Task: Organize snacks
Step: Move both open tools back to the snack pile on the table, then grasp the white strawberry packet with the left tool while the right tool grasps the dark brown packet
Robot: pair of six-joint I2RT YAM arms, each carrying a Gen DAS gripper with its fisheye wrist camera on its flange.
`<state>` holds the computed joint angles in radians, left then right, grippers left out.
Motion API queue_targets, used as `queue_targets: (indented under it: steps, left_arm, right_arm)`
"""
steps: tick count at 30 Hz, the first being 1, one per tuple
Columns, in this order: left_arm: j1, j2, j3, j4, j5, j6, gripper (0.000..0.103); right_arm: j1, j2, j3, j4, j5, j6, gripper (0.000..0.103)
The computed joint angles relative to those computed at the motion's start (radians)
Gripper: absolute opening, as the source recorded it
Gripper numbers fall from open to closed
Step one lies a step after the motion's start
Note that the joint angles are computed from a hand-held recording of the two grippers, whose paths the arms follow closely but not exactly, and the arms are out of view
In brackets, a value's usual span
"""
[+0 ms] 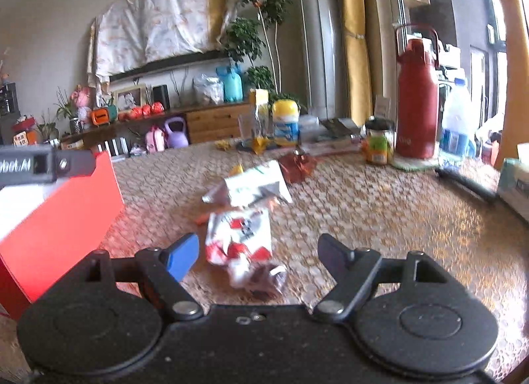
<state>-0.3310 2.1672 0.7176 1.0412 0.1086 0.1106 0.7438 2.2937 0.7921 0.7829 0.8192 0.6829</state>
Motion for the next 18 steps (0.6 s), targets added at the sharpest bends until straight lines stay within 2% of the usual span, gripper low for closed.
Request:
queue_targets:
  steps: [6, 10, 13, 15, 18]
  left_arm:
    - [-0.032, 0.052, 0.078, -0.078, -0.015, -0.001, 0.084]
    - [-0.040, 0.093, 0.141, -0.134, -0.010, -0.005, 0.084]
    - [-0.044, 0.117, 0.185, -0.177, -0.005, -0.012, 0.084]
    - [-0.049, 0.136, 0.216, -0.201, -0.008, -0.014, 0.084]
    - [-0.059, 0.166, 0.266, -0.243, -0.001, -0.019, 0.084]
  right_arm:
    - [-0.040, 0.061, 0.023, 0.028, -0.066, 0.006, 0.077]
    - [-0.076, 0.089, 0.051, 0.025, -0.121, 0.007, 0.067]
    - [-0.098, 0.107, 0.072, 0.026, -0.156, -0.003, 0.053]
    - [-0.110, 0.124, 0.096, 0.001, -0.173, 0.007, 0.051]
    - [-0.113, 0.144, 0.075, 0.071, -0.189, 0.008, 0.043]
